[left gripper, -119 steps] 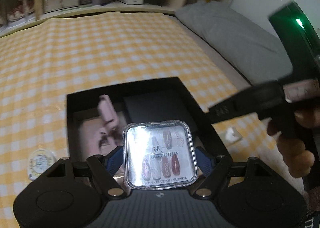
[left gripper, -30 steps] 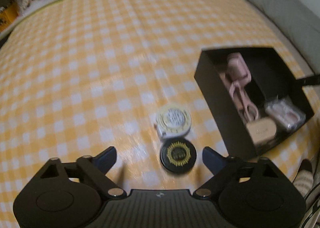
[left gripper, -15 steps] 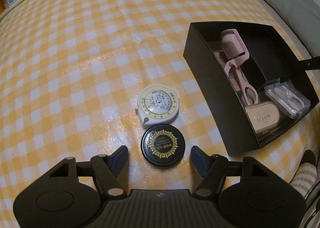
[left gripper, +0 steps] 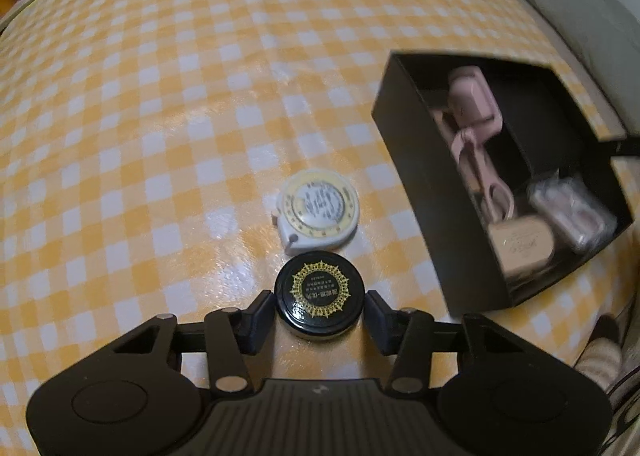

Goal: Organize rigid objects
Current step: 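Grasp the black round tin with gold pattern using the left gripper, then lower the black tin into the tray beside the curler, open left gripper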

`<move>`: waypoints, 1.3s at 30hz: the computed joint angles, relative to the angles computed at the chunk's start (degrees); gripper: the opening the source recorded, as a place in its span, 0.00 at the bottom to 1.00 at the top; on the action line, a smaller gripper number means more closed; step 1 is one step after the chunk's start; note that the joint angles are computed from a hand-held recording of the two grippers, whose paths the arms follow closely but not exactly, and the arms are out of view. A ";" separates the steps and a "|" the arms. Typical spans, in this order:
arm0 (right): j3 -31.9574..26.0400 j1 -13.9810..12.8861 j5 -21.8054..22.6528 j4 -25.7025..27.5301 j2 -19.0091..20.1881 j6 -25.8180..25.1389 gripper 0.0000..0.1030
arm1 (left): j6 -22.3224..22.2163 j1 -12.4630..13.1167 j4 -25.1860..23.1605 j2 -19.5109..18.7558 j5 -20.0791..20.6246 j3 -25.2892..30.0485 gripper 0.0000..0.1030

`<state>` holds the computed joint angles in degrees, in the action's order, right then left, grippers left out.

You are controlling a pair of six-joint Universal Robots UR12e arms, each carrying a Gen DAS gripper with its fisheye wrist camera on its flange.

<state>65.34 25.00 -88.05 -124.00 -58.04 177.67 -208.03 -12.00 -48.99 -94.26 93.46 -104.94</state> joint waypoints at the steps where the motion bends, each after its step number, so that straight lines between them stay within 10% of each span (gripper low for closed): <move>1: -0.05 -0.03 0.01 0.03 0.02 -0.02 0.02 | -1.71 0.10 0.40 0.43 0.00 -0.05 0.49; 15: 0.10 0.12 -0.22 -0.14 0.00 -0.01 0.02 | -5.73 -4.28 19.85 0.39 5.70 1.06 0.49; 39: 0.06 0.20 -0.47 -0.27 0.09 -0.05 0.02 | -4.17 -5.52 16.51 -5.65 5.06 5.34 0.48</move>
<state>65.41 25.21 -88.51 -124.26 -57.95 177.61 -212.20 -17.52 -32.48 -99.90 98.53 -99.60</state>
